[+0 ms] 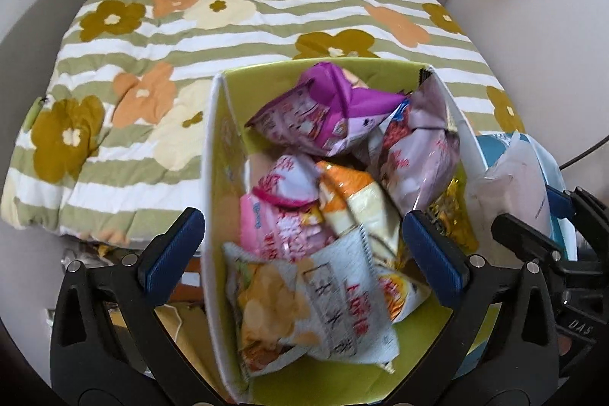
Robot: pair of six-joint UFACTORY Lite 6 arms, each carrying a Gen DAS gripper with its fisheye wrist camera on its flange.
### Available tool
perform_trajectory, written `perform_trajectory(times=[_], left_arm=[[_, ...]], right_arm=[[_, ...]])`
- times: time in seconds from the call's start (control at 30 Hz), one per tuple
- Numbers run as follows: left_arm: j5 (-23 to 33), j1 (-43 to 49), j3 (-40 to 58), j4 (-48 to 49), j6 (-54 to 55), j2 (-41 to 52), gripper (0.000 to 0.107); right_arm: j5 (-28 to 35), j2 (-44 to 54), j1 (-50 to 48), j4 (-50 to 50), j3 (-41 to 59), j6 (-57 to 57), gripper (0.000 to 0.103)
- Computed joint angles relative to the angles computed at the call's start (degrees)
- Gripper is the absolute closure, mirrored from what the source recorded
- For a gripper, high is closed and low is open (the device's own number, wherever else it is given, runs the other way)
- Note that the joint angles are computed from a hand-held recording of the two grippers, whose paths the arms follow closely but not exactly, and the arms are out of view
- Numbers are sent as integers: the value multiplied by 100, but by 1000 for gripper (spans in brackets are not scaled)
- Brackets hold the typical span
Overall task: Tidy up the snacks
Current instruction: 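Carry both items over the box and open both tools to drop them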
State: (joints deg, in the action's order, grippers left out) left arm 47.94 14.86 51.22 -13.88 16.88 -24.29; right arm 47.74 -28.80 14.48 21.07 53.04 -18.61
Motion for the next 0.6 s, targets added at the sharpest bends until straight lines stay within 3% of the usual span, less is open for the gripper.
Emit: perform_trajectory(times=[0.13,0.17,0.27,0.6], left_arm=[[77,390,-251,-202,325,-327,4],[83,461,-320,-209,374,-401,4],[151,758,-519,-332,676,-546,4],[378,951,-946,-368,764,-1079,4]], right_arm=[[28,58,308,-102,-76,187,44],[59,59,362,-87,-146,189,39],[-38,-179,368,208,-571,-66,3],[-113,-833,440,-94,-1027,246,3]])
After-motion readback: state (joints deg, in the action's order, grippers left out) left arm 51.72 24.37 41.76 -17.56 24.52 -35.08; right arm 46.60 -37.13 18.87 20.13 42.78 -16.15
